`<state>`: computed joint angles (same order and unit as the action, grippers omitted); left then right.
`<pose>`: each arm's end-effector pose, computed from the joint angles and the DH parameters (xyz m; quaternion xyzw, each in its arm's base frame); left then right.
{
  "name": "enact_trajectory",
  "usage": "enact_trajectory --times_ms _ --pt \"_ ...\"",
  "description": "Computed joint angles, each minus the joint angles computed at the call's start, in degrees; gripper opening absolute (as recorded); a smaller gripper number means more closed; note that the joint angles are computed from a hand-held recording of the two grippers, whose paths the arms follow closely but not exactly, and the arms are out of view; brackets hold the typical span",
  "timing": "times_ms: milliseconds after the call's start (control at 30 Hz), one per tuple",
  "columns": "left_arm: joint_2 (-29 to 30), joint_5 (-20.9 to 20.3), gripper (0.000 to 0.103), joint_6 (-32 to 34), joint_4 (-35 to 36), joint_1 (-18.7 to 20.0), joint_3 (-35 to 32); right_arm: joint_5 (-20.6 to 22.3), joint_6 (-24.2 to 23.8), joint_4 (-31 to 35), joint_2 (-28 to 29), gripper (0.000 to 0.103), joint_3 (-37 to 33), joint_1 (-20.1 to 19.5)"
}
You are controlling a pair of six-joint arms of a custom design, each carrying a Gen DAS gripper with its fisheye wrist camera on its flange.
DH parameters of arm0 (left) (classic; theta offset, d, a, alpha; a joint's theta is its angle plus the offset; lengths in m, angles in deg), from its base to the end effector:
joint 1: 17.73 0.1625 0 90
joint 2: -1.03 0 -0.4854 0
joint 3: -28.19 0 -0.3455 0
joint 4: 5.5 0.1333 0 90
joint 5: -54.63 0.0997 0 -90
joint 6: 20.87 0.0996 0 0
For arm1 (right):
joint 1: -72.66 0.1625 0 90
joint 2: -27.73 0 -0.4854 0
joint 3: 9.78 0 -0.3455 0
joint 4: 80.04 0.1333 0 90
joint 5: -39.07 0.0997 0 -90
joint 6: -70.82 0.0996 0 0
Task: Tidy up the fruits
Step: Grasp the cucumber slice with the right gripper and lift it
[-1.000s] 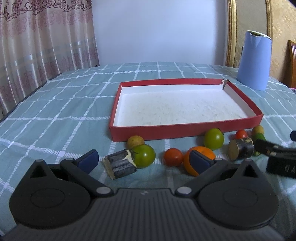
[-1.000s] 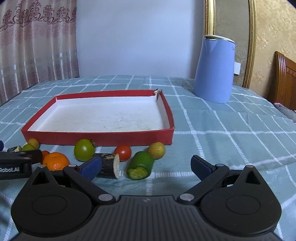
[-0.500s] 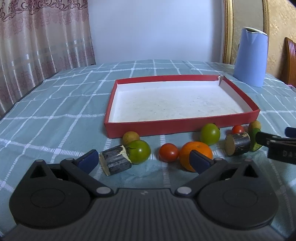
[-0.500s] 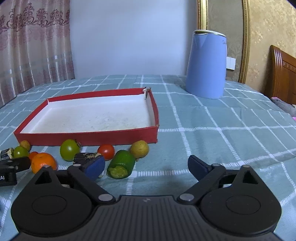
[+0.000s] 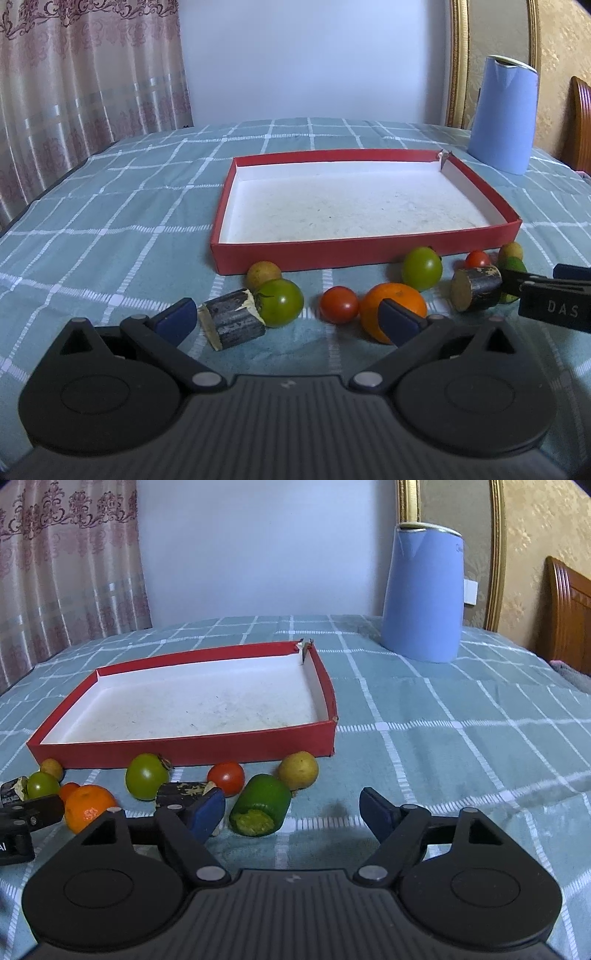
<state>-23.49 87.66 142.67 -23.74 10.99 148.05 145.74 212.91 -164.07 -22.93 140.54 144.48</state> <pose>-0.1803 -0.3460 -0.0552 0.2834 0.8278 -0.3743 0.3070 0.0013 -0.3317 0.0756 0.0487 -0.7916 0.4735 0.3831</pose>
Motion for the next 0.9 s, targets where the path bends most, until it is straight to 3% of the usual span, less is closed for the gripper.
enact_trajectory --times_ms 200,267,300,333,467,533,633,700,800,900 --pt "-0.06 -0.11 0.103 0.53 -0.63 0.05 0.24 0.6 0.51 1.63 0.68 0.077 -1.74 0.47" --pt "-0.1 -0.13 0.103 0.62 -0.89 0.07 0.37 0.01 1.05 5.73 0.26 0.056 -3.23 -0.21" --pt "-0.17 -0.08 0.103 0.62 -0.94 0.11 0.36 -1.82 1.03 5.54 0.02 0.04 -2.62 -0.86" --pt "-0.37 0.09 0.103 0.67 -1.16 0.26 0.48 -4.71 1.91 7.25 -0.75 0.032 -2.32 -2.01" --pt "-1.29 -0.02 0.103 1.8 -3.33 0.39 1.68 -8.4 1.1 5.52 -1.15 0.032 -0.41 -3.59" --pt "-1.84 -0.06 0.103 2.02 -3.88 0.43 2.15 -9.74 -0.64 1.39 -0.91 0.032 1.44 -3.7" --pt "-3.08 0.18 0.103 3.28 -6.24 0.44 3.6 -10.18 -3.99 -5.22 -1.04 0.031 3.49 -1.84" --pt "-3.6 -0.08 0.103 3.83 -7.41 0.34 4.4 -9.65 -6.1 -6.23 -1.96 0.031 2.77 0.24" --pt "-3.99 -0.71 0.103 3.6 -7.45 0.39 4.73 -6.37 -8.87 -1.3 -3.38 0.031 -3.07 3.66" --pt "-4.31 -1.13 0.103 2.88 -7.37 0.54 5.31 -1.1 -8.92 9.97 -3.45 0.031 -12.32 5.62"
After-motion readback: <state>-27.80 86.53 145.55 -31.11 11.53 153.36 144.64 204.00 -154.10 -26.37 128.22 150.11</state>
